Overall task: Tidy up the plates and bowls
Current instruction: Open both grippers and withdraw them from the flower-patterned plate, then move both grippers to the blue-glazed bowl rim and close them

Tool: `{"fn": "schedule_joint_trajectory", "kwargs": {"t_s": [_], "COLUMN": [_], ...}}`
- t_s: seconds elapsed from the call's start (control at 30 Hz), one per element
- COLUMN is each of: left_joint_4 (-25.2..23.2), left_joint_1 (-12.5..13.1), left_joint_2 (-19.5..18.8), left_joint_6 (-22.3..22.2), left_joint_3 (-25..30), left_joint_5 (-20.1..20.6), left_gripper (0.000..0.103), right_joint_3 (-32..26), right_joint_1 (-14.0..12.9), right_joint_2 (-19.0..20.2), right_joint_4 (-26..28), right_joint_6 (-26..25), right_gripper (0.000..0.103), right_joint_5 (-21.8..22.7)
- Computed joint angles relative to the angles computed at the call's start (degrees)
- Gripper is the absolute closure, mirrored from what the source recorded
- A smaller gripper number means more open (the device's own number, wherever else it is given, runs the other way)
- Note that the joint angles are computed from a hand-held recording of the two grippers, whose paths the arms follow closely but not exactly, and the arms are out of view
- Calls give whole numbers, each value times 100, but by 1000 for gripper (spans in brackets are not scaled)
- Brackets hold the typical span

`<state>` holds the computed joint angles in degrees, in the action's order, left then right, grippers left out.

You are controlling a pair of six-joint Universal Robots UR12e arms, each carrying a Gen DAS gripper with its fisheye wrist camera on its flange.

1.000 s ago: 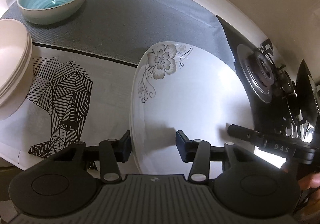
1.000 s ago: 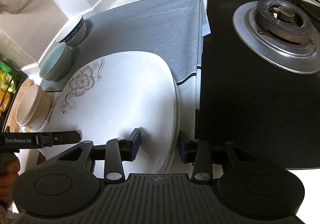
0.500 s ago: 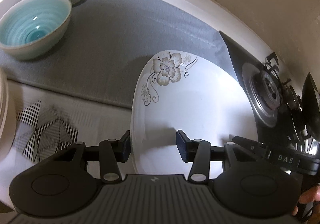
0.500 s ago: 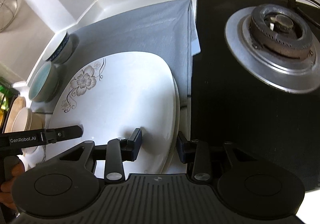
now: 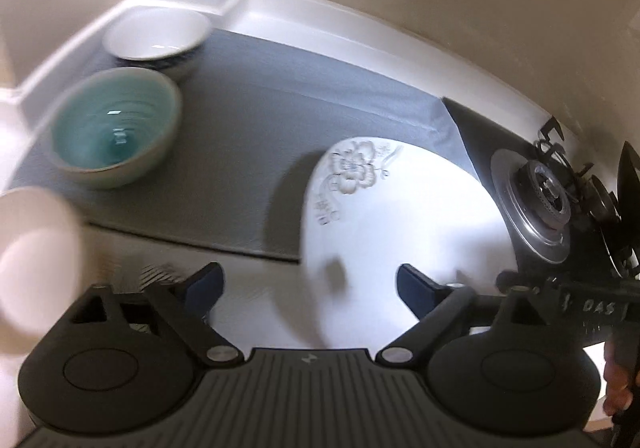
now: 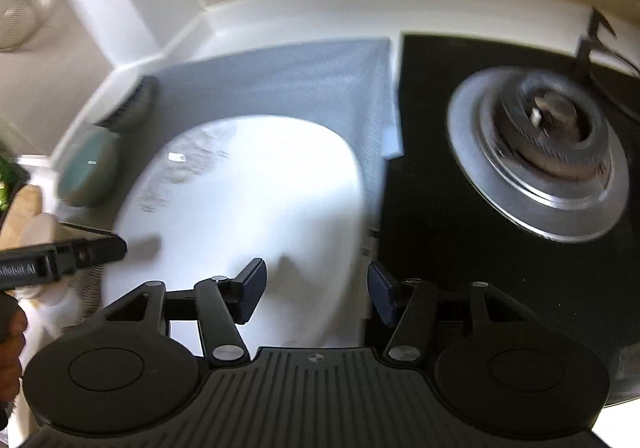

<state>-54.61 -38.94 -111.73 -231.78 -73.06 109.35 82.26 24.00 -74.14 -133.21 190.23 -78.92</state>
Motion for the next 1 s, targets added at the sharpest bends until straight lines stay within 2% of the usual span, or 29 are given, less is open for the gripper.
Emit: {"fn": "schedule_joint_trajectory", "kwargs": {"t_s": [0.17,0.33,0.43,0.57,0.67,0.8,0.87,1.0], "left_joint_4": [-412,-423,-505,-904,-932,-792,-743,-962], "left_joint_1": [-190,-272,-299,-307,-256,-36,70,318], "left_joint_2": [355,729,958,1147,1280,1412,1426,1331], "left_joint_6": [-364,-793,-1003,-1106,-1132,-1152,-1088,-1065], "left_joint_3": [-217,-508,-668,-738,-873,-1062,-1100,-992], "left_joint_5": [668,1397,1800,2092,2093,1742,1617,1470], "left_gripper": [6,6,6,6,6,6,6,6], "right_joint_3": [-262,-710,-876,-909,-1004,-1307,-1504,-1882], "right_joint_1": [266,587,723,858,948,1046,1070,1065], "right_joint_2": [61,310,420,480,544,713,841,1132], "right_joint_4": [-48,61,-110,-477,-436,-48,58,171], "right_joint_6": [-425,-884,-941,-741,-745,-812,-826,-898], "right_gripper": [37,37,35,35,35,35,35,35], "right_joint_5": [526,887,928,1040,1021,925,895,897]}}
